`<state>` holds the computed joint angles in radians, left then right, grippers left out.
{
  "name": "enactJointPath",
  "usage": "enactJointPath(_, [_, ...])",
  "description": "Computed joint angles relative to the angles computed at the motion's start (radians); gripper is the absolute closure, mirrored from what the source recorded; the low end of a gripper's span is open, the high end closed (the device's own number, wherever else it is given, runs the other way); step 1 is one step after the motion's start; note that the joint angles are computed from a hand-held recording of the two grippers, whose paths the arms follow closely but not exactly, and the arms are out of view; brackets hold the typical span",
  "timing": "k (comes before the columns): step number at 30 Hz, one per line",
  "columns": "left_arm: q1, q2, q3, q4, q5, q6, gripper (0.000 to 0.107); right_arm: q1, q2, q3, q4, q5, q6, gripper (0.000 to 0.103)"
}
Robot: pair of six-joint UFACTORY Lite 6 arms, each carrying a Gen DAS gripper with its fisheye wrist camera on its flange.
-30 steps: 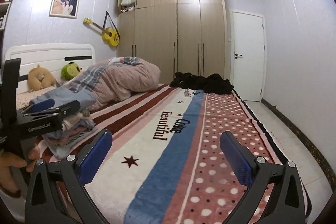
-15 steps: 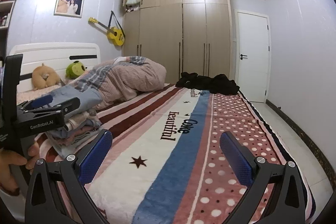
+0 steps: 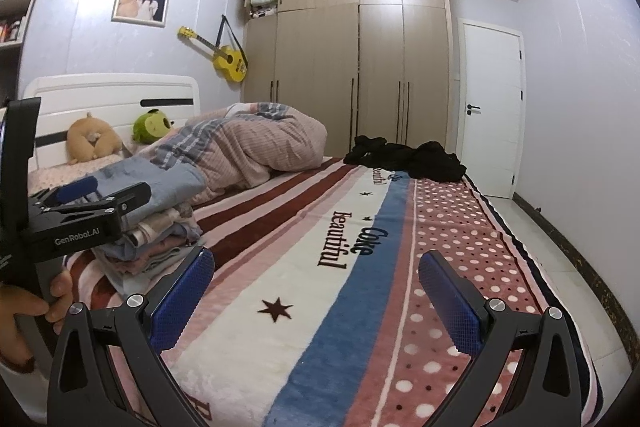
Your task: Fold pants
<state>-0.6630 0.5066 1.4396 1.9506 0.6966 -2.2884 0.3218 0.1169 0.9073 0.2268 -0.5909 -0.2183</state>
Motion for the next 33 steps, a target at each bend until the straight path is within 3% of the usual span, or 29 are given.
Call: enactJointPath(33, [-0.009,0.022,0.022,0.043,-0.028,-0.01,0.005,0.054,0.014,0.008,0.165,-0.02,-0.086,0.001])
